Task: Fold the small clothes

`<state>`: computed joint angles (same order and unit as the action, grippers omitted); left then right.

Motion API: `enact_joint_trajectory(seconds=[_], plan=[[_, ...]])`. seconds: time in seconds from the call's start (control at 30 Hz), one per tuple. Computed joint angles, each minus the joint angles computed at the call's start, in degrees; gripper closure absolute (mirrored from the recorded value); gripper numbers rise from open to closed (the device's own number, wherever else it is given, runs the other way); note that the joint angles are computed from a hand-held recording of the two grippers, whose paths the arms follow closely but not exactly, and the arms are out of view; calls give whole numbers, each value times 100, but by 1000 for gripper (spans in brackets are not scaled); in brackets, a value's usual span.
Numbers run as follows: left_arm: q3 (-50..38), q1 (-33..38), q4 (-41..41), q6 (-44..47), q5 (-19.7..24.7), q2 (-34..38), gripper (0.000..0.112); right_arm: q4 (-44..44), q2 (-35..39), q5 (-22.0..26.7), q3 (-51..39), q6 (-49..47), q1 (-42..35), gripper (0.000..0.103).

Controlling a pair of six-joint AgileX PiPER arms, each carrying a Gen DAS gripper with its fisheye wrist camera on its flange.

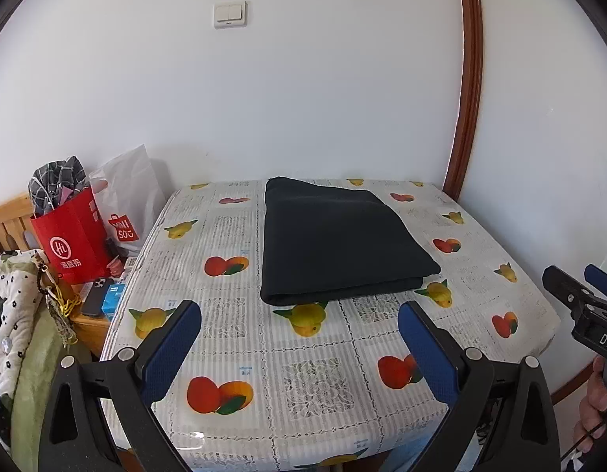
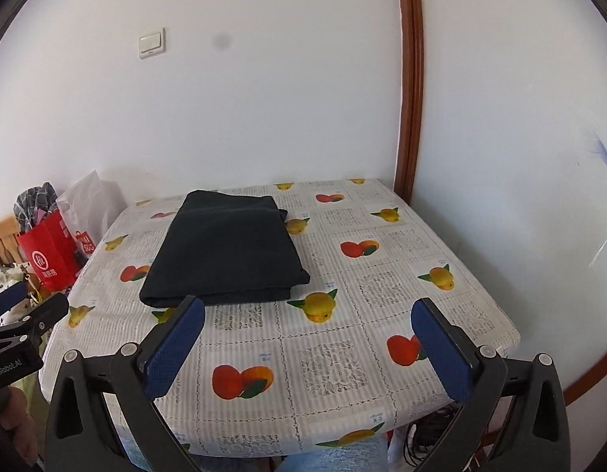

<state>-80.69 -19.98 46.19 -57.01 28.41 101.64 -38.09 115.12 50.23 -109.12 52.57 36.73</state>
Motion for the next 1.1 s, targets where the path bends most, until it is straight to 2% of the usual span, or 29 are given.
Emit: enact_joint_trajectory(seconds=[0.13, 0.47, 1.1], plan=[[69, 29, -45, 45, -10, -17, 11, -89, -119, -54, 226, 149, 15, 0], [182, 154, -191, 145, -111, -51, 11, -351, -7, 138, 58, 177, 163, 0], [232, 255, -388, 315, -141, -21, 11, -266, 184, 207, -118, 93, 139, 0]])
